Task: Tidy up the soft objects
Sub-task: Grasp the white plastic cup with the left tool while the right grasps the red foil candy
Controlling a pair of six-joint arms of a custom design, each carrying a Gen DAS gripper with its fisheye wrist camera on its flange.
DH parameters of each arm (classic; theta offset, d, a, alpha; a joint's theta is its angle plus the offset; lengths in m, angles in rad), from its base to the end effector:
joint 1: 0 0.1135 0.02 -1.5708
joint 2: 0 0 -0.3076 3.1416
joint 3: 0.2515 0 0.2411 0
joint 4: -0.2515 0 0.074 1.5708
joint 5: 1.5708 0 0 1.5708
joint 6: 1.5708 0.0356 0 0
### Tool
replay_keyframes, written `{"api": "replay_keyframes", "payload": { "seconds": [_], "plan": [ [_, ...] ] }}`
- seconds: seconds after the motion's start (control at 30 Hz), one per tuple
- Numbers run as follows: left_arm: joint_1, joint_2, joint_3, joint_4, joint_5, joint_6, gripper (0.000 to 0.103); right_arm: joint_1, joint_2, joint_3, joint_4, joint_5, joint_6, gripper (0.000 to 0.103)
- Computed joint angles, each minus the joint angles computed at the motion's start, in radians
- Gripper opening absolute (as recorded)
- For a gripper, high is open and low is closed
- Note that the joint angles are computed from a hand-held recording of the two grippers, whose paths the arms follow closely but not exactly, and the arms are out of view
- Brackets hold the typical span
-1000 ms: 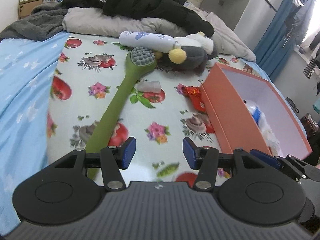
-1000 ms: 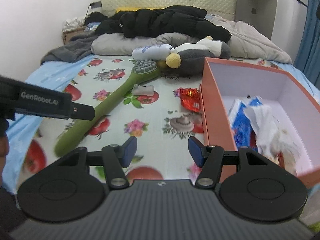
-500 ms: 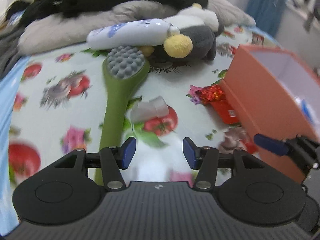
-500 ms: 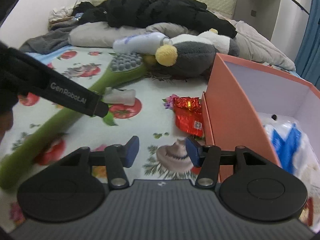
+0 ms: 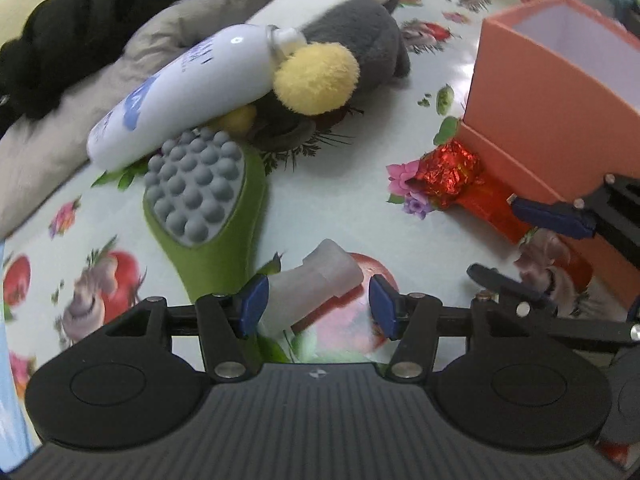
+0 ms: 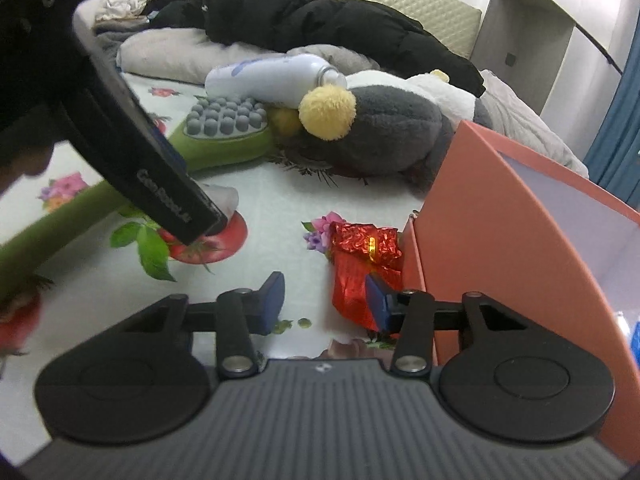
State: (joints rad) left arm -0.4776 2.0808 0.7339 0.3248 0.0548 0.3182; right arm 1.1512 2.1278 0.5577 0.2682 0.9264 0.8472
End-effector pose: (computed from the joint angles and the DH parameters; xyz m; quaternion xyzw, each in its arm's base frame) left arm 0.2990 -0.1569 0.0741 0.3797 0.8842 -0.0479 0.2679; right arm 0.1352 0.2333 0.0492 -0.0750 0.8854 -0.1387 0.4373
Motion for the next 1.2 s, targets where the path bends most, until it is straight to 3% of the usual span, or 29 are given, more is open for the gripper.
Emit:
{"api": "replay_keyframes", "payload": {
  "seconds": [0.07, 0.13, 0.23, 0.33, 0.4, 0.47, 0.77, 1.2],
  "plan": [
    [-0.005, 0.02, 0.028, -0.013, -0.023, 0.024, 0.062, -0.009, 0.015, 0.004, 0.012, -0.001, -0.013, 0.044],
    [-0.008, 0.037, 0.062, -0.047, -0.023, 0.035, 0.062, -0.013, 0.044, 0.027, -0.009, 0.007, -0.024, 0.029],
    [-0.012, 0.057, 0.08, -0.041, -0.032, 0.043, 0.062, -0.018, 0.058, 0.037, -0.015, 0.01, -0.027, 0.015],
    [-0.006, 0.057, 0.092, -0.057, -0.029, 0.023, 0.052, -0.016, 0.053, 0.042, -0.034, 0.015, -0.019, 0.006],
    [-0.011, 0.047, 0.079, -0.052, -0.039, 0.016, 0.046, -0.009, 0.047, 0.036, -0.034, 0.019, -0.02, 0.005],
    [-0.021, 0.033, 0.057, -0.04, -0.058, 0.004, 0.031, 0.006, 0.046, 0.04, -0.056, 0.034, -0.015, 0.004],
    [-0.03, -0.099, -0.107, -0.005, -0.053, -0.105, 0.025, 0.117, 0.008, 0.084, -0.273, 0.088, 0.089, 0.003],
    [-0.164, -0.45, -0.545, 0.121, -0.07, -0.499, 0.025, 0.457, -0.045, 0.208, -0.809, 0.014, 0.495, 0.003]
  ]
}}
